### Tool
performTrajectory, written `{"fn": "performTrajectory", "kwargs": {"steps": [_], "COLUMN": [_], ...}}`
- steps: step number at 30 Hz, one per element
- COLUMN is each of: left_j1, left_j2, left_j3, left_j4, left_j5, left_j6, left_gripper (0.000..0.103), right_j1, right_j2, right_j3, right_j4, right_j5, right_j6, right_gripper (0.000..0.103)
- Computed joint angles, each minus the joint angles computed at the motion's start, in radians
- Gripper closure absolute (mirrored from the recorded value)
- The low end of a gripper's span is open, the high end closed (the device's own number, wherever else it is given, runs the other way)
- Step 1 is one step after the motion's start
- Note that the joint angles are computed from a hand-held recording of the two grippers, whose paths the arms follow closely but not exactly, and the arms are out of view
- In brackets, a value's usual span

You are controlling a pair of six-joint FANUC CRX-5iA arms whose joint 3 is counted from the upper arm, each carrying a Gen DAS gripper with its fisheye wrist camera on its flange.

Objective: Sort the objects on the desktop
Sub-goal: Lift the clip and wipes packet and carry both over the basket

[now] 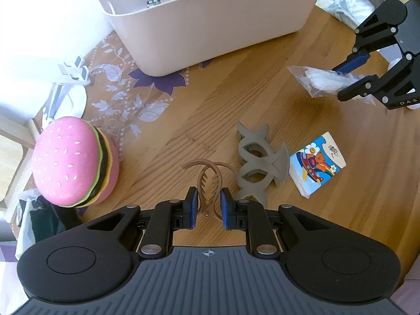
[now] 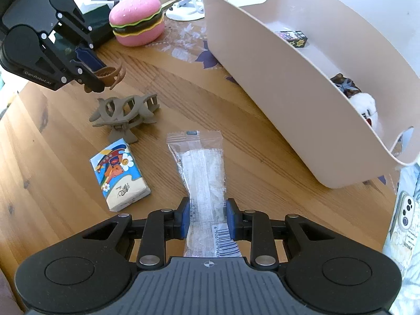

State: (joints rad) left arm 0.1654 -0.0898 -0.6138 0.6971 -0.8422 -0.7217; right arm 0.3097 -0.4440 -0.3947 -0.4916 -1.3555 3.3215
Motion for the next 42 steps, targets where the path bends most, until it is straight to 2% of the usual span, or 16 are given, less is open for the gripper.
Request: {"fn": "performTrajectory", "kwargs": {"steps": [10, 17, 24, 32, 42], "left_j1": [0.037, 0.071, 0.071, 0.05, -0.038], "left_j2": [-0.034, -0.062, -0.092, -0.121, -0.127], "left_j3": [0.001, 0.011, 0.016, 0.042, 0.059], "left_j4": [0.029, 0.081, 0.133, 0.182, 0.249], "left_j5": [-0.065, -0.173, -0.239, -0.342, -0.331], "left_j6": [-0.041, -0.054, -0.071, -0.029, 0.013], "left_gripper": [0.085, 0.085, 0.085, 0.085, 0.085], "right_j1": [-0.113, -0.217, -0.289, -0.367, -0.396], "right_j2": [0.028, 0.059, 0.09, 0.109, 0.146], "right_j3": [0.067, 0.156, 0.25, 0.342, 0.443], "right_j4": [-0.074, -0.163, -0.245, -0.367, -0.479], "right_j5": [-0.085, -0.188, -0.296, -0.377, -0.389], "right_j6": [0.06, 0.091, 0.086, 0.069, -0.025], "right_gripper": [0.077, 0.077, 0.077, 0.077, 0.077]}}
